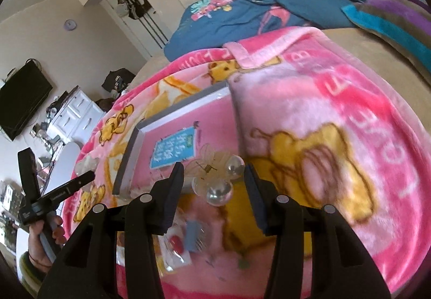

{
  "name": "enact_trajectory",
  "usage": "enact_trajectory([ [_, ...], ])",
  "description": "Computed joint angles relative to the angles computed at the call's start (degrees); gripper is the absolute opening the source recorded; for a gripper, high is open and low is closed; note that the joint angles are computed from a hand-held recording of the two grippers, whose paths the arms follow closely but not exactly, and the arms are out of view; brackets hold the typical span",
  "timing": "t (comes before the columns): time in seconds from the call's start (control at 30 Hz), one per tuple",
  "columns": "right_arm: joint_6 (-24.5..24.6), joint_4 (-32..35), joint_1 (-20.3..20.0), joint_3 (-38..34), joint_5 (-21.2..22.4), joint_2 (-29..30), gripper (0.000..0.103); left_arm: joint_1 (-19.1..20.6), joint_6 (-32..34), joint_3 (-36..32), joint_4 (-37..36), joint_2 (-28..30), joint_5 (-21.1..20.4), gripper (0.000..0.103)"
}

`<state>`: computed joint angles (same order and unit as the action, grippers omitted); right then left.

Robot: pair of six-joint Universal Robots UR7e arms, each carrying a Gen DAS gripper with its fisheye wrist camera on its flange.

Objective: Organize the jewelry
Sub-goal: 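Carry white clip in left tool into grey box while right carries the earring, then open the left tool over the box while the right tool releases the earring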

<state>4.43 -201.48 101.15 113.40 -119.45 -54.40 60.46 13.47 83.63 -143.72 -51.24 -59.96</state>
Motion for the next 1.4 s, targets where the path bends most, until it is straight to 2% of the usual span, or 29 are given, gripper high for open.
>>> enact_trajectory([
  [0.23,-1.07,7.17,0.01,-7.62,0.16,3.17,0.045,0.77,-3.22,-5.1,2.01,4.19,-1.6,0.034],
  [0.43,-1.61,11.34,-0.03,-12.25,-0.12,5.78,0.045,0.71,-3.62,-7.91,2.49,7.66,-0.87,0.035],
  [0.53,-1.39,13.37,-0.24,-13.95,-0.62,6.79,0.045,0.96,-3.02,-8.36,2.3,8.95,0.14,0.035],
  [0.63,-1.22,15.56,-0.7,-15.57,-1.57,7.7,0.045,1.83,-3.99,-10.15,6.01,10.12,-0.21,0.035],
  [0.77,-0.57,17.15,-1.46,-16.79,-2.28,8.54,0.045,2.04,-2.56,-10.21,5.09,10.75,0.85,0.035],
  [0.93,1.1,19.14,-2.2,-17.77,-3.59,9.67,0.045,2.44,-2.82,-10.54,6.8,11.27,-0.29,0.035],
  [1.0,1.85,19.37,-2.38,-17.8,-4.09,9.8,0.047,2.39,-2.21,-10.34,6.6,11.37,0.03,0.038],
  [1.03,2.15,18.88,-2.37,-17.59,-4.22,9.77,0.05,2.18,-1.34,-9.66,5.33,11.28,0.98,0.044],
  [1.13,2.29,15.54,-2.19,-15.88,-3.66,9.0,0.066,1.95,-0.58,-8.88,3.88,11.08,1.66,0.052],
  [1.27,1.67,11.32,-1.28,-12.93,-3.62,7.27,0.069,1.77,-0.1,-7.46,2.1,10.22,2.07,0.059],
  [1.3,1.41,10.16,-0.98,-12.11,-3.78,6.8,0.073,1.69,-0.05,-7.14,1.7,9.98,2.12,0.062],
  [1.4,0.06,6.92,0.06,-9.91,-4.93,5.69,0.077,1.72,-0.62,-5.62,1.03,8.24,0.57,0.069],
])
